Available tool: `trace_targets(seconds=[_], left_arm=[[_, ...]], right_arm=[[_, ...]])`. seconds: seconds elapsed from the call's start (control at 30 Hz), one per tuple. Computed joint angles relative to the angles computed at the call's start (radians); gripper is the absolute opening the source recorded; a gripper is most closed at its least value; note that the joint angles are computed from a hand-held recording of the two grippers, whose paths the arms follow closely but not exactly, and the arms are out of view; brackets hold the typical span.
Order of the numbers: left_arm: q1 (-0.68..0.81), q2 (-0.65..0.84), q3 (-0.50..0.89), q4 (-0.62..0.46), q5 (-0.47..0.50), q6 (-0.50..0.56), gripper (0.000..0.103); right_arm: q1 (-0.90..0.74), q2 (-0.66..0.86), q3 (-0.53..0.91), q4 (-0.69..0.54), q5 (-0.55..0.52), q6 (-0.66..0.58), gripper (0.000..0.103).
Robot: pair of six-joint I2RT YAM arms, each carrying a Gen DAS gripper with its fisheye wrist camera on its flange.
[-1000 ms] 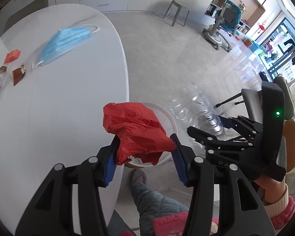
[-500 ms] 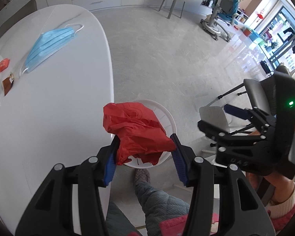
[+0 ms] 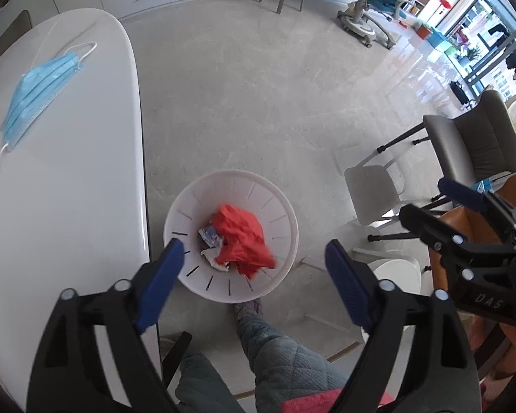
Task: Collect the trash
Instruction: 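Carry red paper and clear bottle to the wastebasket and release both, then move both tools back over the table toward the wrappers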
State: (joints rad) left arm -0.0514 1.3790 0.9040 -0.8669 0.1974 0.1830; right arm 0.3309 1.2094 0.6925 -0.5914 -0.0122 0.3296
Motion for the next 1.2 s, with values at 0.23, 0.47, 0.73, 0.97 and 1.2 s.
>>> trace_targets(seconds=[0.23,0.47,0.73,0.97,1.2], left_arm=[[0.037,-0.073,0.045,-0.070,-0.022,0.023,0.092],[0.228,-0.171,0.153,-0.198,0.043,0.129,0.095],[0.652,-0.160,0.294,-0.327,0.144,0.401,0.095],[1.011,0.033,0.442,-0.347,0.206,0.590,0.095],[1.181,0.249,0.640,-0.328,0.219,0.595,0.095]], right_arm=[[0.020,0.000,0.022,-0.017,0.015,0.026,0.088],[0.118,-0.003,0.103,-0.043,0.053,0.093,0.092],[0.356,0.076,0.293,-0.076,0.157,0.222,0.100],[0.526,0.253,0.495,-0.069,0.178,0.298,0.100],[0.639,0.502,0.763,-0.089,0.171,0.282,0.100]])
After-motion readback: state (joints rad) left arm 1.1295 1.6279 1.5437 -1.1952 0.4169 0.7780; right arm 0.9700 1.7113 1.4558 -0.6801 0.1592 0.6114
